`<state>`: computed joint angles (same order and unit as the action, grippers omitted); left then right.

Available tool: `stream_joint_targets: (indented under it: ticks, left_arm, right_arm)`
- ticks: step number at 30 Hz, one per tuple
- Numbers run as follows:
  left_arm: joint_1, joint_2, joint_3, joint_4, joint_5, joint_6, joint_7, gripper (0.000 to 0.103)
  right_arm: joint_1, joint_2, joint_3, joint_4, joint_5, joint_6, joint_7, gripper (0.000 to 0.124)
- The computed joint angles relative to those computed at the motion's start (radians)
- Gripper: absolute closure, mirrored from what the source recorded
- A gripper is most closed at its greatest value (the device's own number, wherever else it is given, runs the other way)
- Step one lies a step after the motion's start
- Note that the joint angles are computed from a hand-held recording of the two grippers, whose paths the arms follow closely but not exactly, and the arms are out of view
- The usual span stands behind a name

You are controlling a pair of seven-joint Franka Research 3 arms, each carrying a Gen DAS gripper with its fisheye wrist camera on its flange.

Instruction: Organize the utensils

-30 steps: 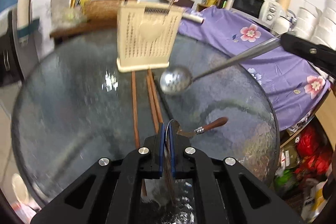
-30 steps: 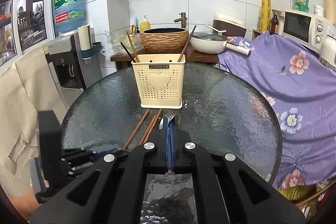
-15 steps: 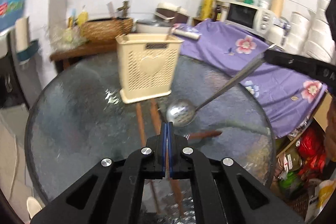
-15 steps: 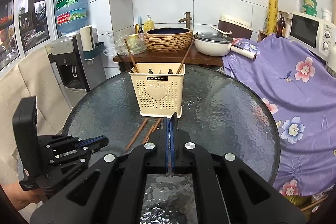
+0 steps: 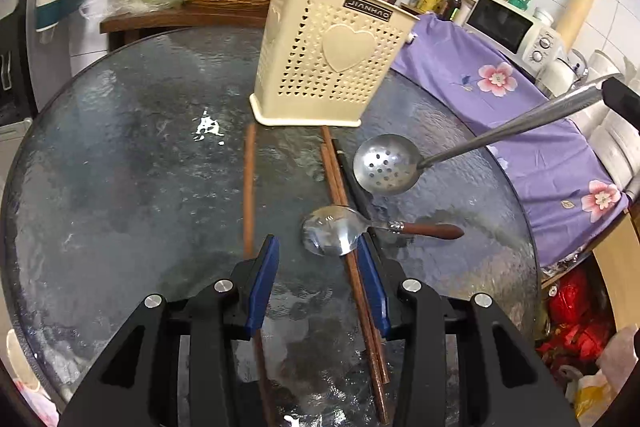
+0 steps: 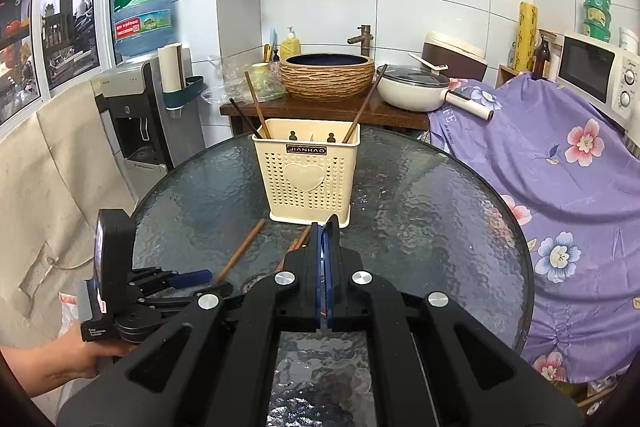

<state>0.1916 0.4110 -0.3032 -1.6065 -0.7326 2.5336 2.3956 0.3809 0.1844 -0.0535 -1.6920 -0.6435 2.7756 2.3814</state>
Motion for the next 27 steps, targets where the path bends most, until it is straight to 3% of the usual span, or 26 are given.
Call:
stream_joint_targets:
  ticks: [8,13,19,22,25,27]
  left_arm:
    - [-0.005,-0.046,0.043,-0.085,0.13,0.119,-0.024,0.063]
    - [0.032,-0.155,0.043,-0.228,0.076,0.087,0.048,0.063]
    - [-0.025,-0.215,0.069,-0.361,0.027,0.195,0.128,0.065]
    - [-0.043,-0.215,0.073,-0.376,0.022,0.242,0.137,0.075]
    - [-0.053,-0.226,0.069,-0.409,0.015,0.311,0.163,0.092]
    - [-0.043,-0.235,0.063,-0.417,-0.017,0.299,0.178,0.098]
  right_arm:
    - [0.001,0.003,0.0,0.001,0.01,0.004,-0.01,0.122]
    - [0.006,-0.003,-0.004,-0.015,-0.012,0.017,0.018,0.122]
    - [0.012,-0.003,-0.002,-0.02,-0.034,0.016,0.031,0.122]
    - [0.012,-0.004,-0.001,-0.022,-0.038,0.017,0.038,0.122]
    - [0.014,-0.004,-0.003,-0.025,-0.052,0.02,0.056,0.122]
    - [0.013,-0.004,-0.004,-0.027,-0.056,0.023,0.065,0.122]
